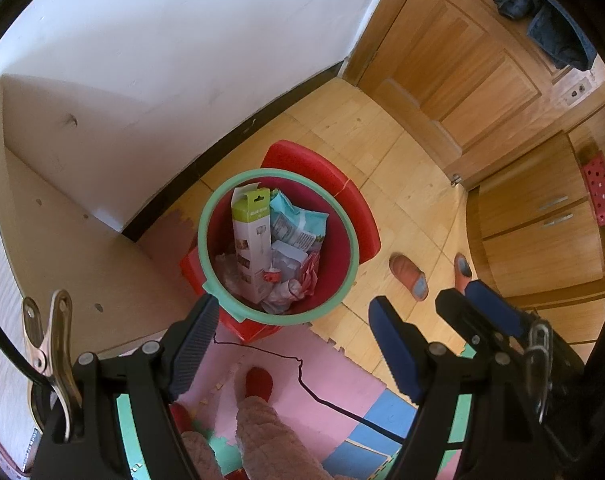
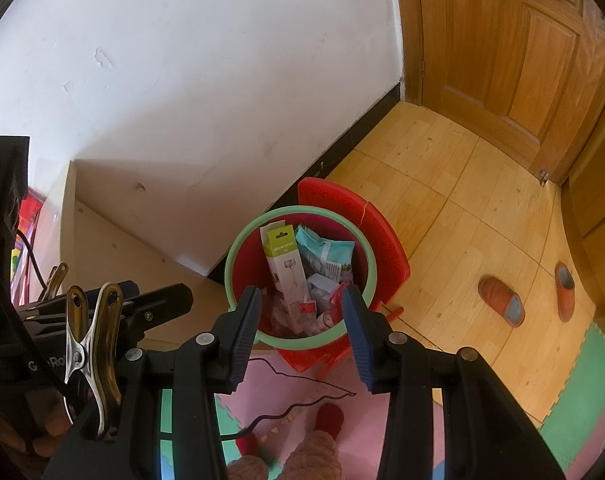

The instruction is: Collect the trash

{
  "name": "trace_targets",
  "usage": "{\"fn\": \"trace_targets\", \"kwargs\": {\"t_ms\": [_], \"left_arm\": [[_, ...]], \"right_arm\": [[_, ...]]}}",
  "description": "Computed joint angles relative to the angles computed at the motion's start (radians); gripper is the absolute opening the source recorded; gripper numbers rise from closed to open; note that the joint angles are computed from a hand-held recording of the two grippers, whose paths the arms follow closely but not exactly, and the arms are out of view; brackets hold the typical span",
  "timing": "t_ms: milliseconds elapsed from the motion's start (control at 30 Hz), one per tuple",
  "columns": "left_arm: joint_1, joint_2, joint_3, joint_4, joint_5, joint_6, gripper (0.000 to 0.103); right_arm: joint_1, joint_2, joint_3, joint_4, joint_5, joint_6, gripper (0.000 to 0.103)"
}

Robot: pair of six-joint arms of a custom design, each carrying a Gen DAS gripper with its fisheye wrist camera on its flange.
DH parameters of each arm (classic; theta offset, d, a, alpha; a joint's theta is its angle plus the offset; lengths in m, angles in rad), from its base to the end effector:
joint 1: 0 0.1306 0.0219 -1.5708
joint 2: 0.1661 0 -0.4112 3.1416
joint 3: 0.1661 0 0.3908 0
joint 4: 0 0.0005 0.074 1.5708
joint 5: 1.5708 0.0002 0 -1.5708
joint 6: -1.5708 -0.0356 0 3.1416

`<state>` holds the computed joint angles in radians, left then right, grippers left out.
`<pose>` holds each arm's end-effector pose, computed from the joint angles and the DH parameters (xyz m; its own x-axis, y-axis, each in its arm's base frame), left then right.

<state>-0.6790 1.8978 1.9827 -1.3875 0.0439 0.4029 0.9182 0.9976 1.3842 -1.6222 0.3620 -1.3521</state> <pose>0.4927 -0.4003 0.4203 -0.9398 0.2551 -0.2272 0.2913 0.9459 -0.1428 0.1660 0.1956 0.5542 -0.7807 0.4820 -0.3978 0.4140 0.8757 0.2486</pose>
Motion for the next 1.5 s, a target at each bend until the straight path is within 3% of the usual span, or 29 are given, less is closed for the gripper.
{"fn": "trace_targets", "kwargs": {"t_ms": [1500], "left_arm": [[-0.001,0.01,0.012,-0.01,-0.008,0.005,0.081]], "right_arm": [[0.004,-0.003,-0.012,0.008,-0.002,-0.005,0.043]]}}
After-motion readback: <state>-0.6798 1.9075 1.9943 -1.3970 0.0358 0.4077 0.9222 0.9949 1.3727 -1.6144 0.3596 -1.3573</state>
